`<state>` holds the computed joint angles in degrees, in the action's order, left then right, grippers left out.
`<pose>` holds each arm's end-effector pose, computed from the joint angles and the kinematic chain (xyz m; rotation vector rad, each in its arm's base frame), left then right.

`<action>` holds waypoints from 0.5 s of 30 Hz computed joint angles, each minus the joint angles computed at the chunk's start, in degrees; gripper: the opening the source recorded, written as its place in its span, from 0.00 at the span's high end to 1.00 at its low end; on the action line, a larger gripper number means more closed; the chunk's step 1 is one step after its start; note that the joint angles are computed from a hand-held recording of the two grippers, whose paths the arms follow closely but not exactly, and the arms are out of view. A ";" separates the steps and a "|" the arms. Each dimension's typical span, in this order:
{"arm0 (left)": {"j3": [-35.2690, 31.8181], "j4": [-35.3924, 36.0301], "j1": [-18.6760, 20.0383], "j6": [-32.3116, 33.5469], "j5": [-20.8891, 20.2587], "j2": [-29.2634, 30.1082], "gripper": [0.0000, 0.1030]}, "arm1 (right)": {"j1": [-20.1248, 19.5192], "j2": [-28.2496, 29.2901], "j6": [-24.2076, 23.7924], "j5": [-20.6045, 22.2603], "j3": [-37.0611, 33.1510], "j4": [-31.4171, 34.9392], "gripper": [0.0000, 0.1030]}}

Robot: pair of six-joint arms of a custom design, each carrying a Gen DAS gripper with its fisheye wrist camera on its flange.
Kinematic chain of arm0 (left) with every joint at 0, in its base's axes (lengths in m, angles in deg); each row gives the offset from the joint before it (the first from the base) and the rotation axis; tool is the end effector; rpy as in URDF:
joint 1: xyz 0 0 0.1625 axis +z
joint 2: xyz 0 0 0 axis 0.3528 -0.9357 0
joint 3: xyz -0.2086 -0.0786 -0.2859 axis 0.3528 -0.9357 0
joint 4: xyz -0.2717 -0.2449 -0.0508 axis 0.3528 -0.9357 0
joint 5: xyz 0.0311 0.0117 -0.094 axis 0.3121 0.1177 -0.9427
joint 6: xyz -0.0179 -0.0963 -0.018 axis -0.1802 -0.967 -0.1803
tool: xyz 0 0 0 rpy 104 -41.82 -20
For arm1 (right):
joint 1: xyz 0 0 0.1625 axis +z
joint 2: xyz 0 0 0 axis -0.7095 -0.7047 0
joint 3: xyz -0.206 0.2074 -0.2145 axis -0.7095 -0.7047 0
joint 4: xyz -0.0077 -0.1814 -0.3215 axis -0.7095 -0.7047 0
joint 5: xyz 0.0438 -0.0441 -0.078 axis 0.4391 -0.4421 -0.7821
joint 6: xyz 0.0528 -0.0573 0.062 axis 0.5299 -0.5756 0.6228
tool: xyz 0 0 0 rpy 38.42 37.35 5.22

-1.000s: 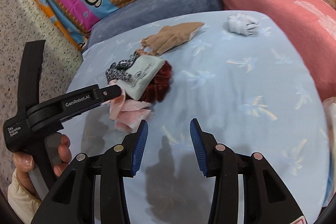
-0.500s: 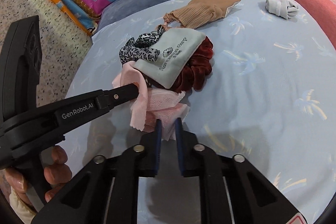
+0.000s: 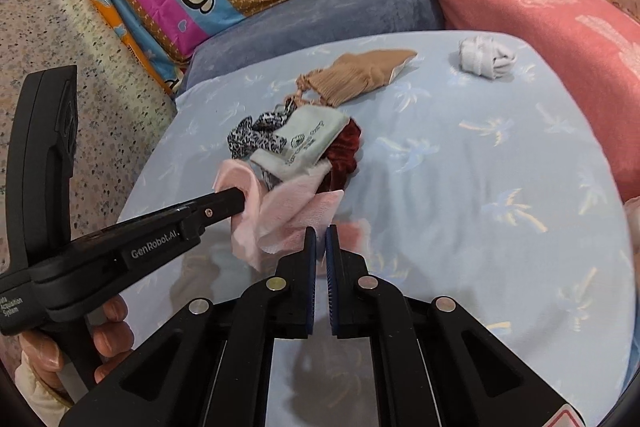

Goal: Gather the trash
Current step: 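Grasp the second pink cloth with the right tool while the left tool holds its cloth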

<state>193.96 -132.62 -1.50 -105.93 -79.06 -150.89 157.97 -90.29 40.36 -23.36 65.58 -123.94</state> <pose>-0.1488 -0.2656 0.1493 -0.0202 2.4975 -0.8548 0.2287 -0.2954 0.0597 0.7294 -2.6543 0.5357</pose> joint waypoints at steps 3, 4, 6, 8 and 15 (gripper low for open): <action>-1.06 -0.47 -1.43 0.19 0.13 1.99 0.99 | 0.37 -2.24 -0.34 -0.55 1.32 -1.10 0.95; -1.40 -0.76 -1.90 0.29 0.17 2.75 0.99 | 0.38 -3.08 -0.46 -0.70 1.78 -1.41 0.95; -2.22 -0.92 -2.68 0.48 0.24 4.31 0.99 | 0.29 -5.07 -0.76 -1.11 2.90 -2.02 0.95; -3.01 -1.63 -3.43 1.14 0.19 5.90 0.99 | -0.02 -7.30 -0.81 -1.24 3.97 -2.41 0.95; -5.75 -5.56 -6.11 3.06 0.22 12.36 0.99 | -1.65 -15.62 -1.74 -2.03 7.36 -3.36 0.95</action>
<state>188.21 -138.17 -7.61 -102.86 -78.83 -138.53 156.32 -105.90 38.63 -25.39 72.94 -127.30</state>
